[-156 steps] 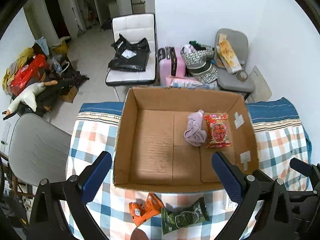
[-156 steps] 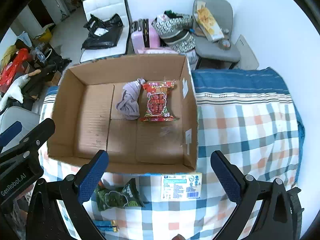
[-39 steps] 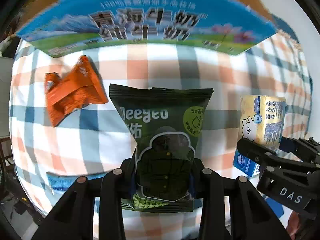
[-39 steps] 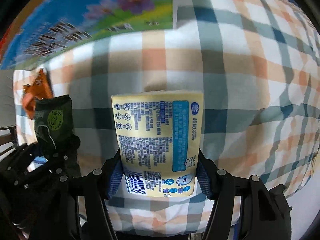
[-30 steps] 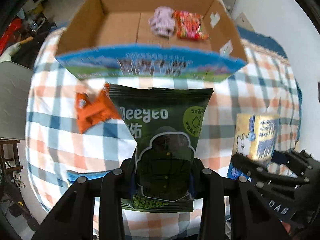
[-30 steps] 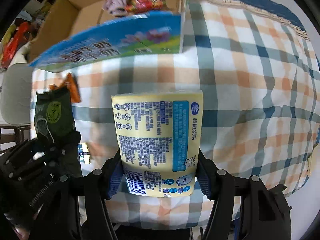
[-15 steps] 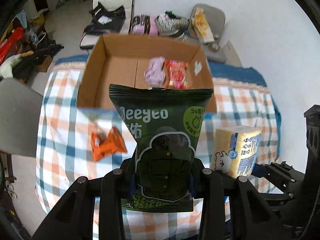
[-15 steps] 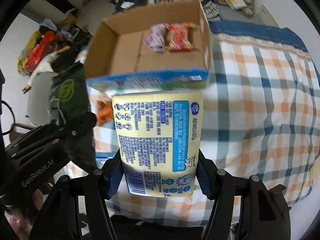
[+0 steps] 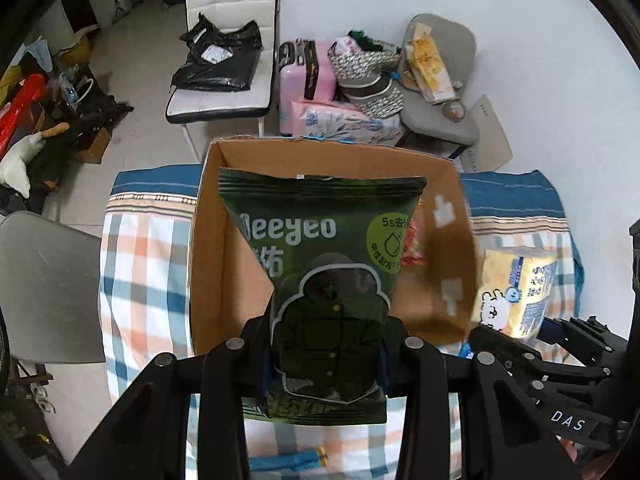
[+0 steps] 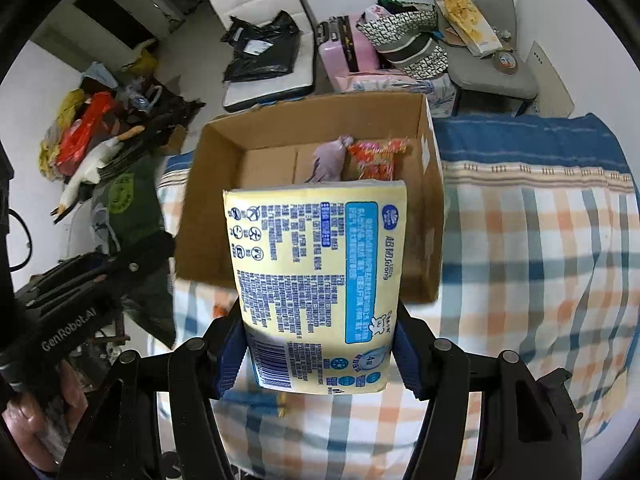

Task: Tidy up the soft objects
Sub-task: 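Carry the milk carton and green bag into the box and release both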

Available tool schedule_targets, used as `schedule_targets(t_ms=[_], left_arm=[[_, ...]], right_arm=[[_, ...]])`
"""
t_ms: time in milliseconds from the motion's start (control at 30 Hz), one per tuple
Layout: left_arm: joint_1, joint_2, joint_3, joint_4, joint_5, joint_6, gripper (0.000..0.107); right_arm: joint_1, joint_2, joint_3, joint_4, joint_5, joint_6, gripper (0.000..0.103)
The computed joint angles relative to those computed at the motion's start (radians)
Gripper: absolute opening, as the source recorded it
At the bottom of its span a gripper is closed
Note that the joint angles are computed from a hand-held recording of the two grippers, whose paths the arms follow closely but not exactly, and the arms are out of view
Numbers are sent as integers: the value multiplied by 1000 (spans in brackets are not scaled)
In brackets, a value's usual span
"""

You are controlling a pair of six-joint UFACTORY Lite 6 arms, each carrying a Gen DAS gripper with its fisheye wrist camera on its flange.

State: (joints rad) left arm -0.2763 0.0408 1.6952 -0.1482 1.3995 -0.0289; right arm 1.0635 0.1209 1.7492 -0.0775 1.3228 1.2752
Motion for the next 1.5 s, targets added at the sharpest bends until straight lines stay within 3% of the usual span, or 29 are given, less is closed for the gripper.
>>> schedule_targets(t_ms=[133, 333, 767, 1200, 1400, 1467, 1500], left_arm=[[48, 196, 63, -13, -36, 43, 35], [68, 440, 134, -4, -68, 69, 35], [45, 836, 483, 13, 8, 62, 35], [37, 979, 671, 27, 98, 8, 41], [54, 896, 614, 8, 89, 7, 46], [57, 820, 549, 4, 66, 17, 49], [54, 786, 519, 9, 52, 23, 57]], right_arm=[[-174, 73, -47, 96, -68, -157, 66], [-306, 212, -139, 222, -171, -317, 66], [-350, 433, -181, 352, -261, -453, 66], [-347, 542, -72, 381, -223, -456, 67], [-353, 542, 19, 325, -155, -421, 68], [-343, 553, 76, 293, -120, -394, 74], [-338, 559, 109, 274, -101, -379, 77]])
